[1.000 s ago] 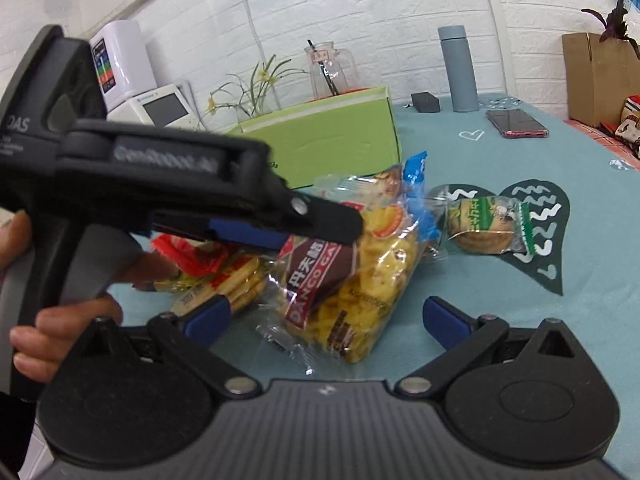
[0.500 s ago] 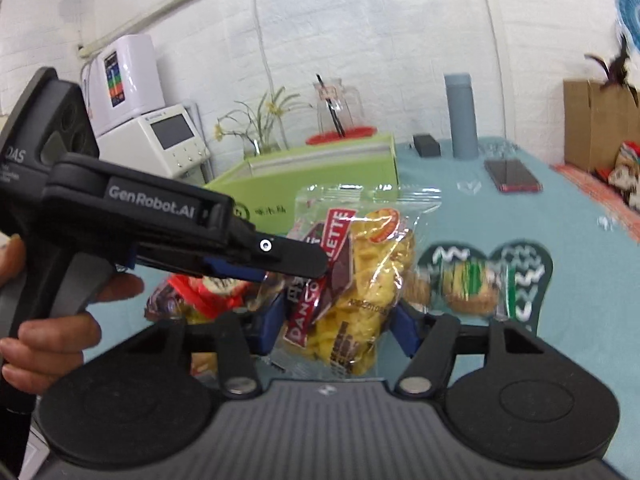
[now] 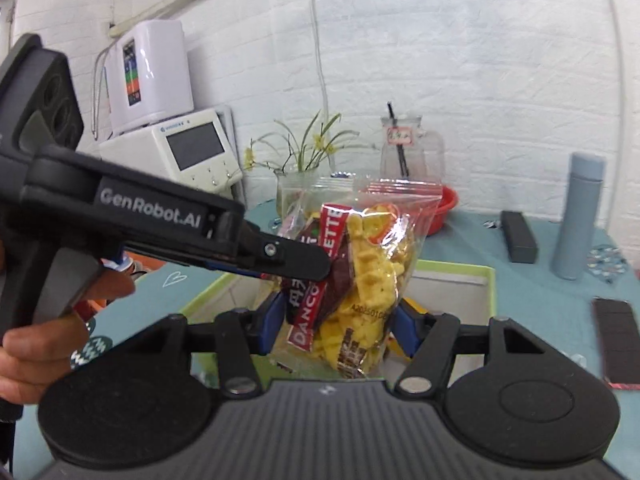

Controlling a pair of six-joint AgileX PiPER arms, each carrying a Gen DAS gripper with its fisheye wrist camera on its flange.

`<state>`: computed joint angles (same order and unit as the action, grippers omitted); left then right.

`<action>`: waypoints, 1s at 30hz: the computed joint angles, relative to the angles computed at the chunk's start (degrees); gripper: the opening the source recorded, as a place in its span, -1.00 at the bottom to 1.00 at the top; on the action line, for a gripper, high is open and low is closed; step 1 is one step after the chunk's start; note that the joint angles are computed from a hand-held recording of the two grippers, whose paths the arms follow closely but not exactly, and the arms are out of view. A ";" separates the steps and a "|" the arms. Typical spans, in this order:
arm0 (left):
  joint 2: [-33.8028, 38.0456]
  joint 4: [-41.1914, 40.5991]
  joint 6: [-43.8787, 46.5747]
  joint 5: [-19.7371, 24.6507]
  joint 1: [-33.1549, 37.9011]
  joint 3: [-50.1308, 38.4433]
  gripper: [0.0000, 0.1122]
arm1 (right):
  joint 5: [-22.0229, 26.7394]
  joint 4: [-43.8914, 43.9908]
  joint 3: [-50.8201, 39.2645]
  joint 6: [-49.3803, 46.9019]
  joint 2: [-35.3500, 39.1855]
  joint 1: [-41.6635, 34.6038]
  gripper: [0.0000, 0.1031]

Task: Organize snacks
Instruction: 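Lower the Danco Galette bag into the green box and release, then grasp the red snack bag with both grippers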

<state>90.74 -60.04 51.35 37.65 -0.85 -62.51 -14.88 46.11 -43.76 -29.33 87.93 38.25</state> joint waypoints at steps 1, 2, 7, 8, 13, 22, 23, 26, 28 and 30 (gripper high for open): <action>2.58 1.04 -0.68 -0.47 0.15 -1.89 -0.60 | 3.44 -5.73 -3.32 4.94 2.89 -2.46 0.29; 5.08 2.05 -1.24 -0.88 0.33 -3.40 -0.59 | 6.04 -11.24 -6.49 9.97 6.06 -4.19 0.29; 12.53 2.52 -0.09 -4.47 1.20 -4.58 -0.51 | 9.19 -27.45 -14.03 26.44 17.38 -7.06 0.42; 11.54 0.15 2.68 -5.75 1.64 -2.71 -0.48 | 7.22 -27.19 -12.37 26.34 16.87 -6.93 0.44; -1.09 -16.63 22.70 -4.83 5.41 11.11 -0.02 | -3.80 -23.81 3.56 22.93 2.45 -5.73 0.85; -21.31 -19.07 35.02 9.42 15.62 36.02 0.09 | -29.92 21.03 31.61 9.87 -16.15 32.10 0.84; -22.48 -18.44 35.56 10.02 16.63 38.23 0.09 | -31.43 24.13 32.73 12.20 -15.24 37.83 0.84; -26.34 -15.93 35.98 11.35 20.45 44.15 0.07 | -37.87 34.45 32.03 20.32 -7.21 55.02 0.84; -27.75 -14.39 36.97 13.82 23.99 46.59 0.07 | -42.65 40.46 29.91 25.63 -1.29 64.22 0.84; -28.71 -12.55 36.94 15.43 26.65 48.05 0.07 | -42.95 41.24 28.25 27.58 1.12 67.32 0.84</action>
